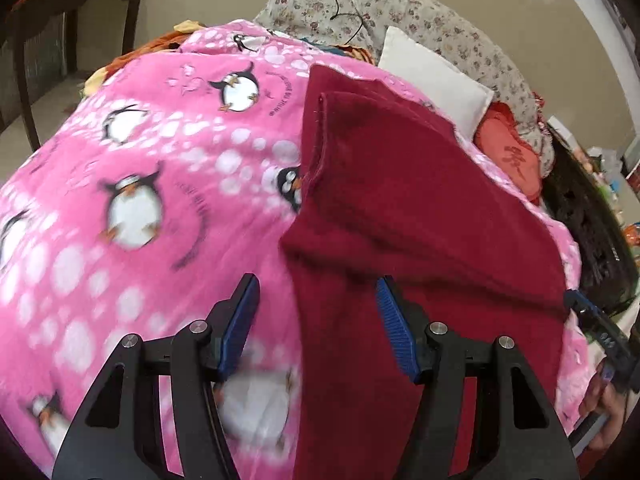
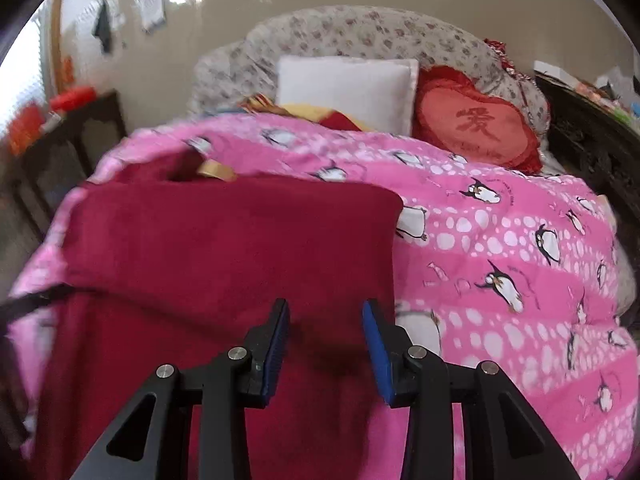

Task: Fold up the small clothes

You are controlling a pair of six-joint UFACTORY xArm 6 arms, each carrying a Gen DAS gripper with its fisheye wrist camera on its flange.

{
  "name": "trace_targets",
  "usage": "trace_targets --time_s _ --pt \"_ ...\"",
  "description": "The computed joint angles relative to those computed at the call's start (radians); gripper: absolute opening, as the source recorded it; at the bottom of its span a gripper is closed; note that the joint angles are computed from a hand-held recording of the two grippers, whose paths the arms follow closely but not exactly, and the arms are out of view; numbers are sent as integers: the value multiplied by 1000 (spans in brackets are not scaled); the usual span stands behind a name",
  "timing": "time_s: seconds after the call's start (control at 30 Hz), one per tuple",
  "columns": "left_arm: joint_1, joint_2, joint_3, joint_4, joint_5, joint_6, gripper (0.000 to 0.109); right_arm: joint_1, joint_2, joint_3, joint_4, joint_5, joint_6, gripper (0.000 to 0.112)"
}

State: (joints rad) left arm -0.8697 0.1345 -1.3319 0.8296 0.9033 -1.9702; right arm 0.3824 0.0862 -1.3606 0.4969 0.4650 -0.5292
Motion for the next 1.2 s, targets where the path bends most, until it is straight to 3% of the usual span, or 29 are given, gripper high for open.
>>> trace_targets --time_s 0.07,0.13,0.2,0.3,0.4,0.5,0.7,1.2 --pt "-40 -43 34 -5 27 -20 61 -44 -102 72 189 117 -144 43" --pt "-87 -88 75 -16 39 -48 65 -87 -191 157 272 205 -226 48" --pt "-133 -102 87 -25 61 -76 72 -134 -290 265 277 282 -276 48" --pt "-207 -83 60 -74 126 -59 73 -201 -383 383 315 402 -346 48" --pt "-253 -63 52 -89 124 -72 73 -264 -428 454 333 517 -378 48" --pt "-278 -54 64 -121 93 -94 73 -286 -463 513 314 526 -393 48" --pt "-345 -33 33 -149 147 -131 73 -344 -501 575 342 627 -464 48" --pt "-387 98 -130 -177 345 -36 73 -291 -488 575 357 612 -462 49"
